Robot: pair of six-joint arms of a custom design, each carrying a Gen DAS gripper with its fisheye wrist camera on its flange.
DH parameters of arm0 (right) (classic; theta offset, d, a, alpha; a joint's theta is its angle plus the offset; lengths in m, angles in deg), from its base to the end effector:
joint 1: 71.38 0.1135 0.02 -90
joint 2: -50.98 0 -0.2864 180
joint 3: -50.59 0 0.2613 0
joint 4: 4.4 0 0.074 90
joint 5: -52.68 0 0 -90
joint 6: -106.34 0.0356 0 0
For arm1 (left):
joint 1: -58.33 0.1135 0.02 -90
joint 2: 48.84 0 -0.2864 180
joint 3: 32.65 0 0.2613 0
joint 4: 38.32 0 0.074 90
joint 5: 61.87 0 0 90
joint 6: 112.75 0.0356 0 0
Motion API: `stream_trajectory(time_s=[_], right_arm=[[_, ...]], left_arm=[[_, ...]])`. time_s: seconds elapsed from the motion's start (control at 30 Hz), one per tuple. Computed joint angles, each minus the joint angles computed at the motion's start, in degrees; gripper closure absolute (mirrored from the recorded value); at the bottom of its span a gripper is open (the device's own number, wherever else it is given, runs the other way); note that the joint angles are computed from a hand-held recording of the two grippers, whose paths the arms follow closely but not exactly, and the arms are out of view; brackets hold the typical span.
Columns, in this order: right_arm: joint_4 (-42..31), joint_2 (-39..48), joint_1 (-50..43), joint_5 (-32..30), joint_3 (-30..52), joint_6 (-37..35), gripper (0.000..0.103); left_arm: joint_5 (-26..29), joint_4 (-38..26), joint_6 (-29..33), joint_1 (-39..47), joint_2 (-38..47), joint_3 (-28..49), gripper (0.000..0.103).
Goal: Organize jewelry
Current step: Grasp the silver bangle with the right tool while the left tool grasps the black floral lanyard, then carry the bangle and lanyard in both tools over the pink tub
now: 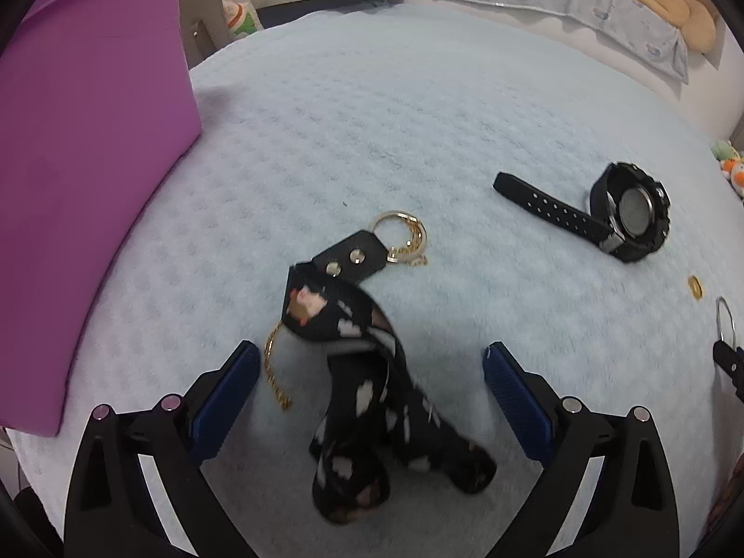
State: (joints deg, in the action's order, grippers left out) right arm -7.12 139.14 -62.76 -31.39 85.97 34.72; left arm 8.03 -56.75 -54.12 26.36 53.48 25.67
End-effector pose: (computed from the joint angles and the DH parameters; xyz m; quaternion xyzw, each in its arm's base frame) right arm 0.2288 0.0310 0.1015 0.0964 0.9490 0.0211 0.2995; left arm 0.2769 -0.1584 0.1166 -0.0366 0.9565 0.0211 0.2887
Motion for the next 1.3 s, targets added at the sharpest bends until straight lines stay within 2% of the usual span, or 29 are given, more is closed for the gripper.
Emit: stream_trajectory(time_s=[0.37,0.47,0.5,0.53,0.6,0.67,0.7,0.77,0.8,0.9,1.07,1.3], right_arm=[[2.44,5.71,0.28,2.05,3.66,-0.81,0.02],[2.14,5.34,0.01,1.55,3.59,-1.14,0.021],[1.94,4.93,-0.16,1.11,3.49,-1.23,0.026],[1.86,4.22,-0.16,0.99,3.13,-1.22,0.032],[1.53,2.84,-0.54,0.34,2.39,-1.4,0.032],[1.19,1.86,-0.73,-0.35,1.79,-1.31,0.032],[0.93,1.17,-0.83,-0.72,1.49,-1.03,0.032],[0.9,-0.4,-1.25,-1.77,0.22,-0.53,0.032],[0.58,-1.46,-1.49,-2.51,-0.37,-0.08,0.032],[-0.3,-4.46,-0.61,-2.77,-2.23,1.25,0.032],[-3.11,-11.0,1.08,-3.13,-5.74,3.57,0.032],[-14.78,-27.07,6.4,-1.97,-8.15,8.42,0.032]], left_arm=[[-1.62,0.55,-0.56,0.39,4.49,4.02,0.006],[-1.27,0.33,-0.71,0.66,4.82,4.64,0.006],[-0.93,0.36,-0.58,0.72,4.52,4.47,0.008],[-0.62,0.56,-0.27,0.8,4.04,4.09,0.013],[-0.46,0.82,0.62,0.44,2.92,3.39,0.026],[0.16,1.09,1.3,0.07,1.68,2.64,0.051],[0.56,0.83,1.26,-0.11,1.06,2.39,0.057],[0.94,0.3,1.22,-0.26,0.09,2.0,0.078],[2.44,0.62,1.42,0.08,-0.62,1.45,0.081],[4.65,0.54,0.92,0.33,-3.74,-0.78,0.084],[4.68,0.4,-0.08,-1.44,-9.78,-5.23,0.085],[4.4,-3.81,-0.64,-3.77,-20.79,-8.78,0.085]])
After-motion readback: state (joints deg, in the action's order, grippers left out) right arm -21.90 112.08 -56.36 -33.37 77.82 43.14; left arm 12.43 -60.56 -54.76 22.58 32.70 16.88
